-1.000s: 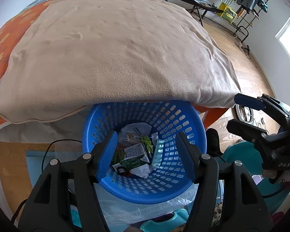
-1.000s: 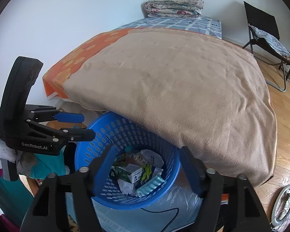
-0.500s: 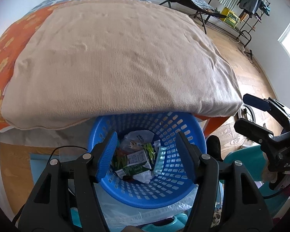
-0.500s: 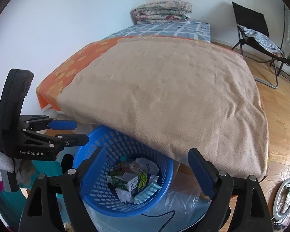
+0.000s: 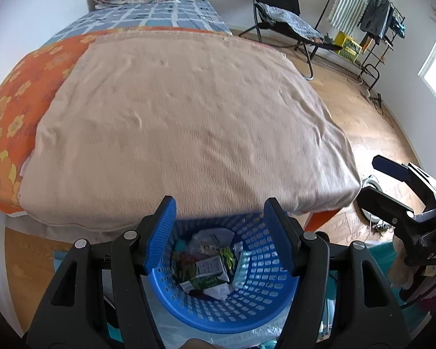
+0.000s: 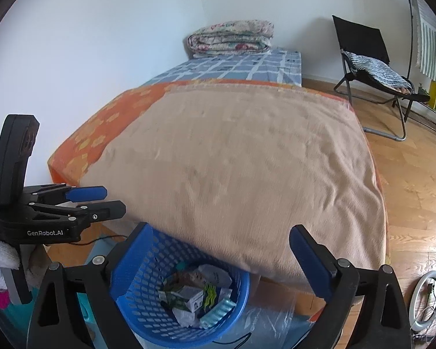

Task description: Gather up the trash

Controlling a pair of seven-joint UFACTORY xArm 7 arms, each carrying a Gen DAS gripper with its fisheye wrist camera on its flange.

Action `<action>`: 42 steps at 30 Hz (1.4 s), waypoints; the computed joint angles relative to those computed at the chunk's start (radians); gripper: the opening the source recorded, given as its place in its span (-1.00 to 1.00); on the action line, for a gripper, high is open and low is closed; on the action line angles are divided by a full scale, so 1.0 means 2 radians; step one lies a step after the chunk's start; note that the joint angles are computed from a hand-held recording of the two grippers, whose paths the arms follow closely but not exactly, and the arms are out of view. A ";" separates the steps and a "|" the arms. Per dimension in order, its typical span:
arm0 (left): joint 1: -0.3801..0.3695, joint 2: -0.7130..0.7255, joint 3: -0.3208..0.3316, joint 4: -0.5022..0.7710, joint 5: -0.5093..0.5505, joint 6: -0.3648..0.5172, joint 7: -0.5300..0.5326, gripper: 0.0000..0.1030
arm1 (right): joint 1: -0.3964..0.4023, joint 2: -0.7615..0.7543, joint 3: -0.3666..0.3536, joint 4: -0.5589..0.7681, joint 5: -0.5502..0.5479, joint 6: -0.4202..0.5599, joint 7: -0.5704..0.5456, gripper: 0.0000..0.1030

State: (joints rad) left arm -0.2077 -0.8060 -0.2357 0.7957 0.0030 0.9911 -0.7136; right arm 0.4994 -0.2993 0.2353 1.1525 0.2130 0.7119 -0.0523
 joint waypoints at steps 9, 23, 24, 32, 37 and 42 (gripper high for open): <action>0.019 0.026 -0.002 0.041 0.025 -0.019 0.006 0.26 | -0.010 0.022 0.004 0.042 -0.026 -0.019 0.017 0.95; 0.038 0.070 0.000 0.095 0.053 -0.050 0.017 0.50 | -0.019 0.078 0.006 0.123 -0.060 -0.034 0.032 0.99; 0.039 0.070 0.000 0.096 0.054 -0.052 0.016 0.55 | -0.019 0.082 0.005 0.128 -0.060 -0.033 0.031 0.99; 0.063 0.057 -0.010 0.098 0.086 -0.036 -0.002 0.70 | -0.022 0.108 -0.002 0.160 -0.047 -0.024 0.029 0.99; 0.079 0.051 -0.015 0.110 0.106 -0.017 -0.013 0.84 | -0.024 0.111 -0.005 0.164 -0.028 -0.020 0.030 0.99; 0.090 0.039 -0.020 0.115 0.124 -0.016 -0.014 0.85 | -0.023 0.107 -0.002 0.157 -0.033 -0.035 0.029 0.99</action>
